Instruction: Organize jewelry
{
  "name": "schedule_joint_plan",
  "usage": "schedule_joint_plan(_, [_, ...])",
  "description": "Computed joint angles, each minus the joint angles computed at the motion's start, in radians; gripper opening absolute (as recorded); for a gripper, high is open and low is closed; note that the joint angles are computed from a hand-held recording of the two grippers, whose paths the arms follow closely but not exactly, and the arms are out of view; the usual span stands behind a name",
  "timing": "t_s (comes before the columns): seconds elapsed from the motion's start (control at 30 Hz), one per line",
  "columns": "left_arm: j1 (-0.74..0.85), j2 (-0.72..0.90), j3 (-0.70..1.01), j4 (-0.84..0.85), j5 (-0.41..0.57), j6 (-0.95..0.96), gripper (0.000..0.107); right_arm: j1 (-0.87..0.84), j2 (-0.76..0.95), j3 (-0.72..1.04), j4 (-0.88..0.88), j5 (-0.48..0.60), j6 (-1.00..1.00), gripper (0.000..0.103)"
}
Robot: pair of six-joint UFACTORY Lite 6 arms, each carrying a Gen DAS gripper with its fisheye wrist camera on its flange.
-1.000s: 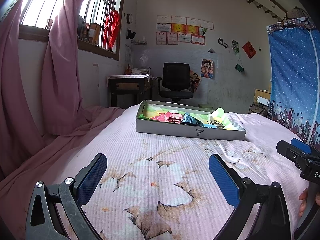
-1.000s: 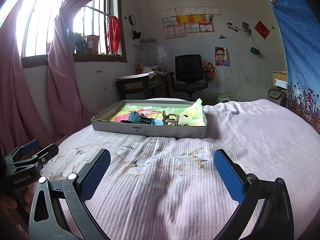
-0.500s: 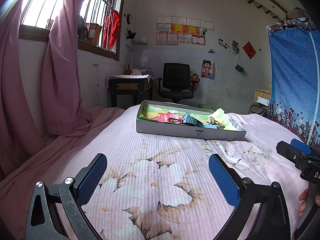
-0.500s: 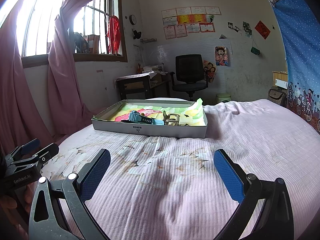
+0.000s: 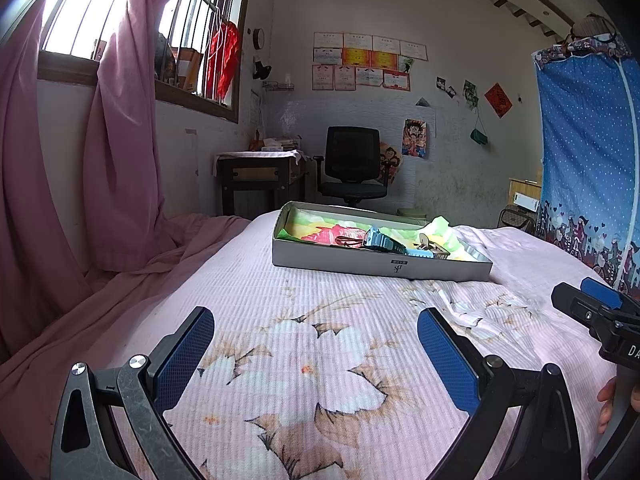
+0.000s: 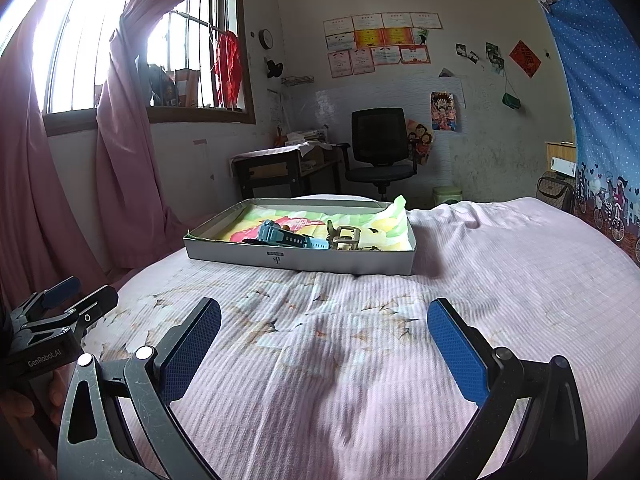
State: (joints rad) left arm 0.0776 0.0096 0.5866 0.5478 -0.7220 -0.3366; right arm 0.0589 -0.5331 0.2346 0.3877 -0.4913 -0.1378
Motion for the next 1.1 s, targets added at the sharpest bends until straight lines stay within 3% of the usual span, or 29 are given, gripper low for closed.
schedule_joint_plan(1.1, [-0.013,-0.027,-0.001,0.000,0.026,0.002,0.102,0.039,0.002,-0.009,0.064,-0.016,-0.044,0.102])
